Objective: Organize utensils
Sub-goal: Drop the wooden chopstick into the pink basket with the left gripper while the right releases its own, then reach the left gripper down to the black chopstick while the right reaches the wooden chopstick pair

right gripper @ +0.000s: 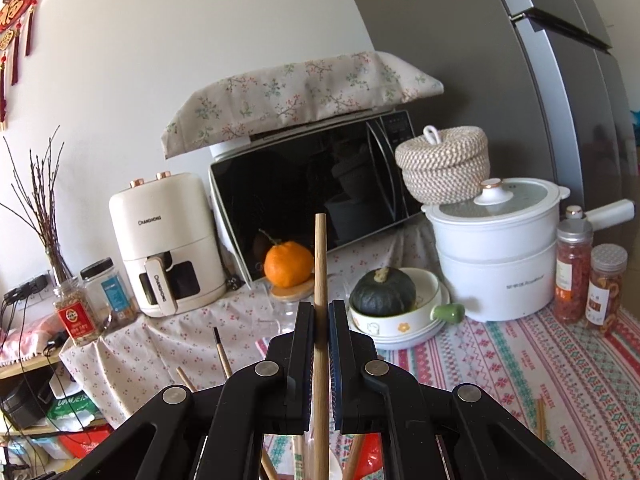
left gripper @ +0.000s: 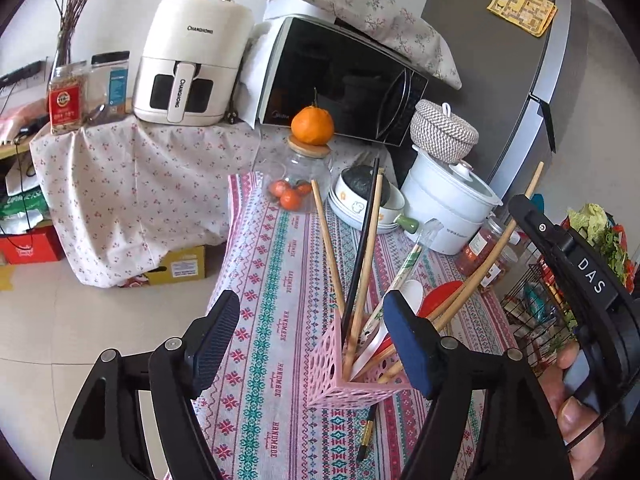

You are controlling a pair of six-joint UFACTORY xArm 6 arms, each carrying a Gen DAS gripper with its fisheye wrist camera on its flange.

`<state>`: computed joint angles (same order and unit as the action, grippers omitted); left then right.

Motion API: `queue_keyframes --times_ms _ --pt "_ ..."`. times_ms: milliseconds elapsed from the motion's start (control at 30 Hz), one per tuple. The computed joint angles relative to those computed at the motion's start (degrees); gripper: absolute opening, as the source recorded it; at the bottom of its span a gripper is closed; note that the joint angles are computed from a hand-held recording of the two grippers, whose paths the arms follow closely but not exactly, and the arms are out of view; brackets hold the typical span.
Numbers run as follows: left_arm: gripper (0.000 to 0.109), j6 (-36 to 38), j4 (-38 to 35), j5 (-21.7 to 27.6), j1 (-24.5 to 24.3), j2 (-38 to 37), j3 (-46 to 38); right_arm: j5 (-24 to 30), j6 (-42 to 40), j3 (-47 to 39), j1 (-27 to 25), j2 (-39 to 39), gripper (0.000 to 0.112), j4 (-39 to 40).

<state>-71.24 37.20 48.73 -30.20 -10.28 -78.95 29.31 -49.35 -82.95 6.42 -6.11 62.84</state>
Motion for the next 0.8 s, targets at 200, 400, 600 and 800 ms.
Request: queue_keyframes --times_ms 200,400,600,800 --pt "0.087 1.6 -5.0 2.5 0.2 0.2 0.1 5.3 0.6 0.1 -1.4 0.2 0.011 -0.9" --pt "0.090 3.6 -7.7 3.8 -0.3 -0.3 0.3 17.1 -2.3 -2.4 -8.1 -0.4 0.069 5.6" --pt "0.090 7.2 -13.5 4.5 -0.6 0.4 0.5 21.8 -2.7 -3.8 -14.6 0.0 0.086 3.6" --pt "0.090 10.4 -17.2 6.3 -2.5 3.0 -1.4 27.2 2.0 -8.7 -20.7 4.8 0.092 -4.9"
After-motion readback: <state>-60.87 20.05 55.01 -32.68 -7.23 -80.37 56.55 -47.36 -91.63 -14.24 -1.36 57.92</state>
